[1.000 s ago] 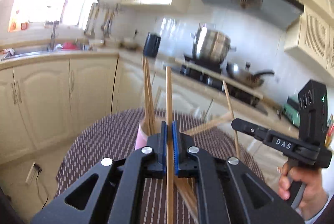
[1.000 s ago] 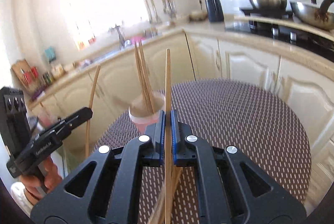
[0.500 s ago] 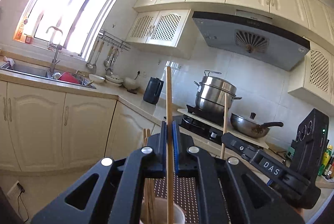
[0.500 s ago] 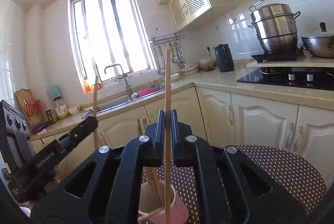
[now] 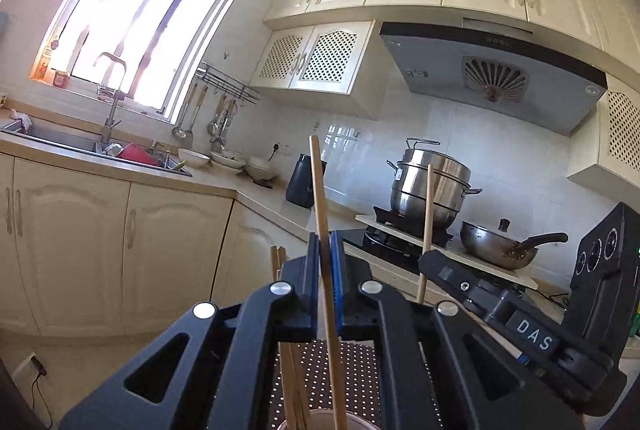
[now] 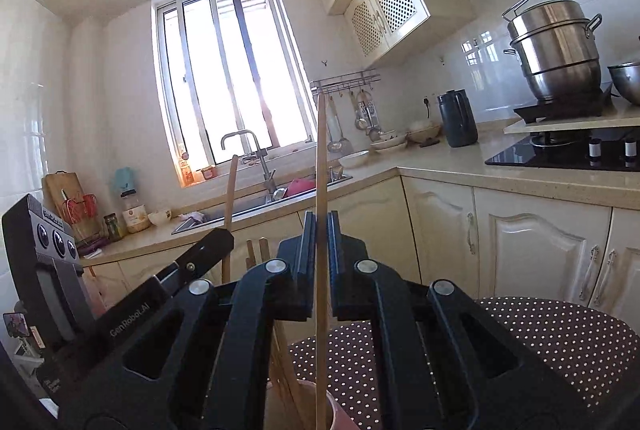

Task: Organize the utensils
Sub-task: 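Lift both held chopsticks upright and lower them into the pink cup, then open both grippers to release the chopsticks into the cup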

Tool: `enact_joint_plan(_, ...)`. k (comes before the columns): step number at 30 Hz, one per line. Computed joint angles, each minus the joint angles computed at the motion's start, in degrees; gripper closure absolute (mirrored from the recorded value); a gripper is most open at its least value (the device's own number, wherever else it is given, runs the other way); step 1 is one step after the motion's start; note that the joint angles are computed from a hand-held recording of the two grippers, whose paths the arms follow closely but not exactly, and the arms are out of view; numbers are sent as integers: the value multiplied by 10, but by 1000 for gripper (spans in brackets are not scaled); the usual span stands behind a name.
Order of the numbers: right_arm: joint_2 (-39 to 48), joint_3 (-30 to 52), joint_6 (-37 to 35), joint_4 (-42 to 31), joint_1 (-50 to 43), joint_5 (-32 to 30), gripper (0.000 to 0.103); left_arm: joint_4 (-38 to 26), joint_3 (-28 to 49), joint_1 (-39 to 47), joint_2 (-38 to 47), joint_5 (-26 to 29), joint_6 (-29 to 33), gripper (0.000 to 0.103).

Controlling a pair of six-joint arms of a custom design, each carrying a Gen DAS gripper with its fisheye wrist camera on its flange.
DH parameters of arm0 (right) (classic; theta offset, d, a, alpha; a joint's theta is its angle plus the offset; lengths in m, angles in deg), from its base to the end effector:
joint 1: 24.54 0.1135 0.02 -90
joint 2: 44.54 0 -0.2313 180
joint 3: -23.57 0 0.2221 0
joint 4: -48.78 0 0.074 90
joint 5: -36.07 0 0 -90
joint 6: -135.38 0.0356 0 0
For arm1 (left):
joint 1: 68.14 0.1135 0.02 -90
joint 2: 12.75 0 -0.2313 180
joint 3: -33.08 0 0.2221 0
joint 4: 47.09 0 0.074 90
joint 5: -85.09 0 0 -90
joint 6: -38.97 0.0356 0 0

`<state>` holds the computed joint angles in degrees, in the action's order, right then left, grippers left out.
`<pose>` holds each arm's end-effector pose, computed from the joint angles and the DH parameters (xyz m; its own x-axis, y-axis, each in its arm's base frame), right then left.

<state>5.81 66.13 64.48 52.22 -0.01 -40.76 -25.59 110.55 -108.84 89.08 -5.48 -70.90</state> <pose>0.1861 0.0760 0.2532 -0.1299 0.2910 -0.9479 -0.1641 0.9365 0.3099 0.2877 -0.2470 0.2428 -0.2546 -0.2293 -0.9395 0.5933 0.7301 -0.3390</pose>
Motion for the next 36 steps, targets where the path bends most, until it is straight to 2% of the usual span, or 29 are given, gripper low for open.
enact_joint_plan(8,-35,-25,-2,-35,7,-21,97,-7,-13,0,-11,3,9,97)
enact_joint_plan(14,-96,-57,8,-86,16,-31,97,-31,-46,-6,-28,17,29,97)
enact_joint_plan(23,-138,-63,26,-174,90,16,97,-92,-94,-17,-70,22,63,97)
enact_joint_plan(25,-142,-66,35,-191,117,40,97,-104,-105,-20,-82,21,70,90)
enact_joint_plan(26,-142,-66,41,-200,128,52,96,-113,-108,-22,-88,15,73,71)
enact_joint_plan(27,-143,-66,47,-207,140,68,96,-122,-112,-25,-94,8,77,61)
enact_joint_plan(30,-149,-62,70,-228,163,98,96,-142,-121,-29,-113,3,84,61)
enact_joint_plan(34,-154,-41,93,-272,207,156,94,-172,-132,-27,-146,18,86,52)
enact_joint_plan(35,-154,-34,100,-285,220,174,89,-178,-136,-26,-156,24,87,50)
enact_joint_plan(36,-154,-26,108,-300,236,195,79,-182,-141,-26,-166,26,87,49)
